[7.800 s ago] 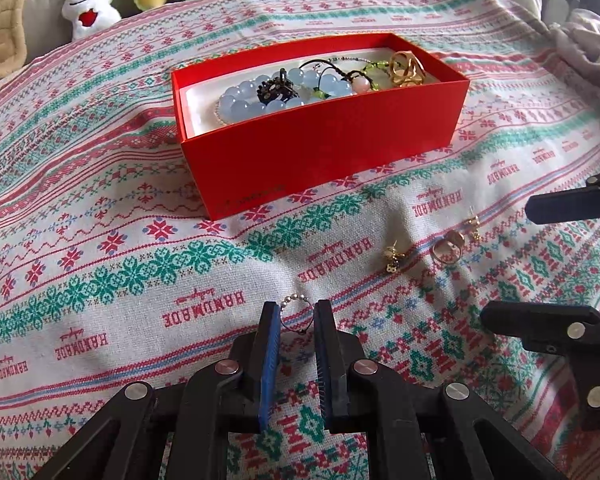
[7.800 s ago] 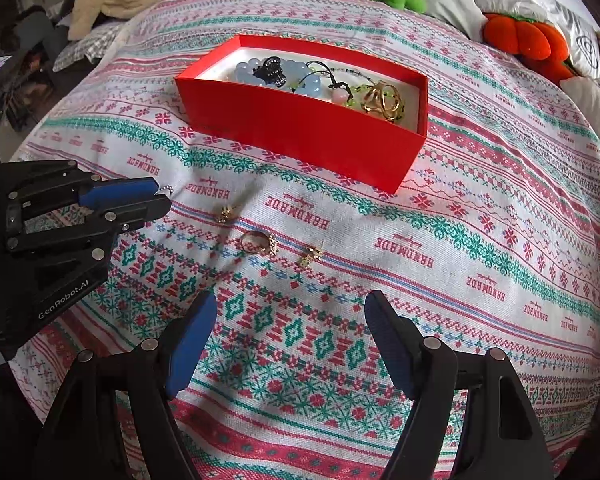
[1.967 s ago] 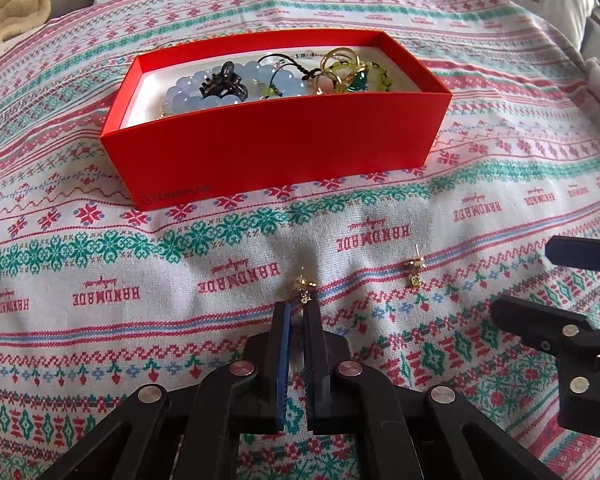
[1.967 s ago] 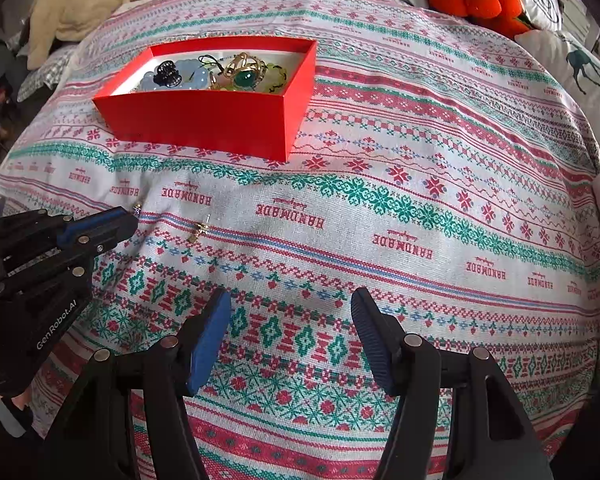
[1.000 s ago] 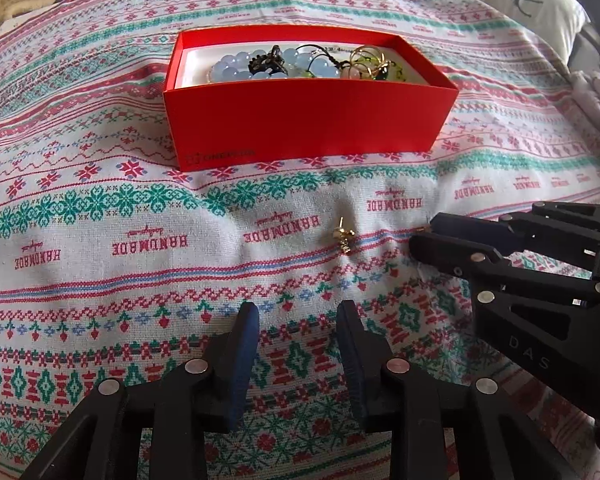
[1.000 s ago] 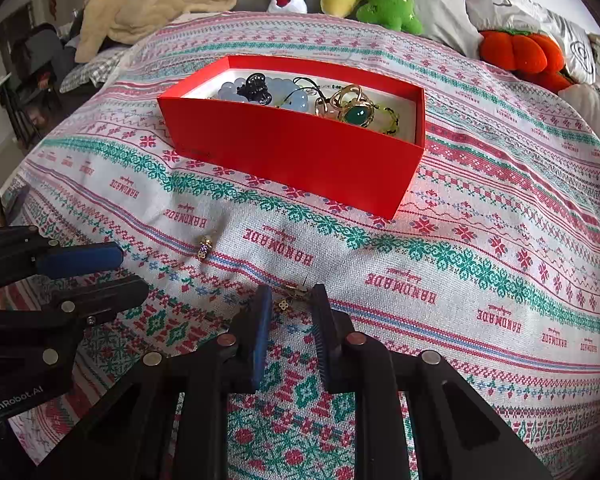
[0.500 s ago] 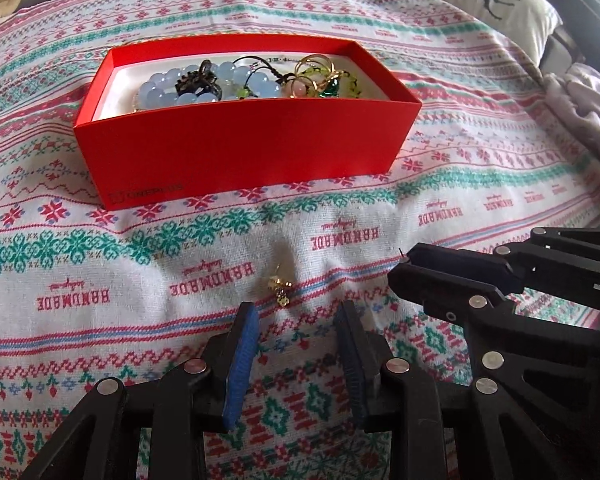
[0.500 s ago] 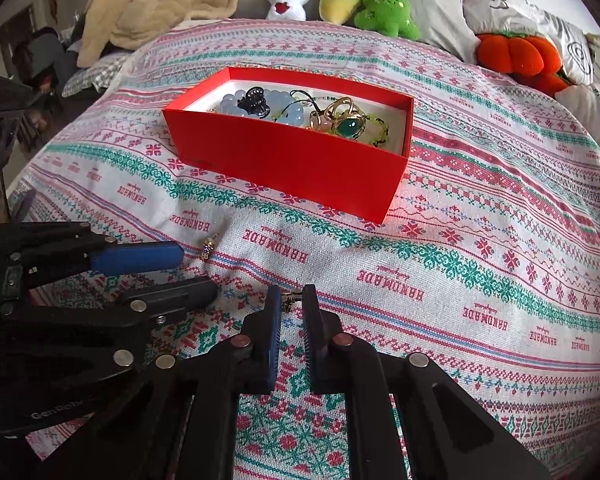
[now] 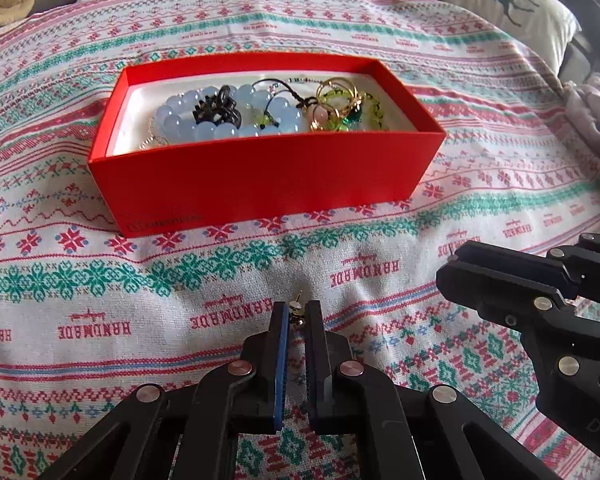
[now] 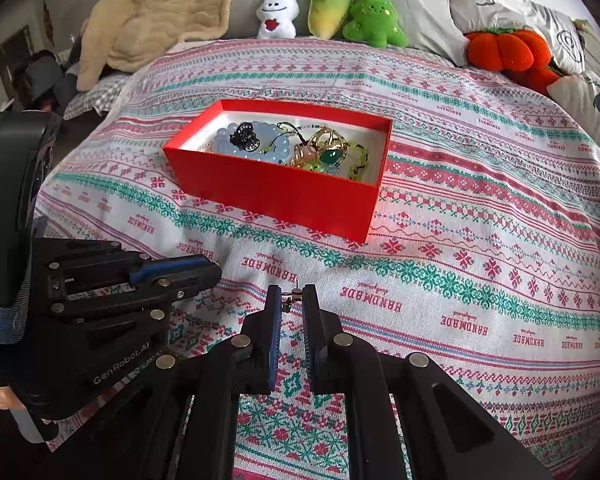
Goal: Organize jewelry
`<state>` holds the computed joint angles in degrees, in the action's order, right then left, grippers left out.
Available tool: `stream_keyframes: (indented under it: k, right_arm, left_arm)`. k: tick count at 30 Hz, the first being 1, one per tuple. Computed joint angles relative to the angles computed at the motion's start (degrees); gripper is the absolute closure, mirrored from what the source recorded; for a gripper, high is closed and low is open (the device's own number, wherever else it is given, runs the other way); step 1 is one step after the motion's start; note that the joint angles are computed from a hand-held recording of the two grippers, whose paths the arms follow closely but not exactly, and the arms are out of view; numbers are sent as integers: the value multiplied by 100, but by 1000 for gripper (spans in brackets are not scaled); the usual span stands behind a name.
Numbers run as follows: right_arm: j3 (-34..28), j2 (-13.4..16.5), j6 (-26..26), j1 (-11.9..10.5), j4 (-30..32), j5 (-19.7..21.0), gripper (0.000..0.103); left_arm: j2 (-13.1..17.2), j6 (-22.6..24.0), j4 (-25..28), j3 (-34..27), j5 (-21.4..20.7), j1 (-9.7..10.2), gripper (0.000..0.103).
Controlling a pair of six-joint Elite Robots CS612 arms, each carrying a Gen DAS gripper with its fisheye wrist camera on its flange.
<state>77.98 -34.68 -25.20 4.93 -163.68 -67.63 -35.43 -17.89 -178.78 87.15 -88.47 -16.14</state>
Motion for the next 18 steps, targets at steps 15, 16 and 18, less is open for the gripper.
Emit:
stream_keyframes:
  k: [15,16,18]
  right_arm:
    - [-510,132,526,4,231,211,91]
    - [-541,146,543,4,243,207,91]
    - [-608,174,581,7,294,203,91]
  left_arm:
    - [-105,-66,-2,-111,155,81,101]
    - [-101,-55,20,-127,163,84,101]
    - [-95,-34,57,-153,177,89,101]
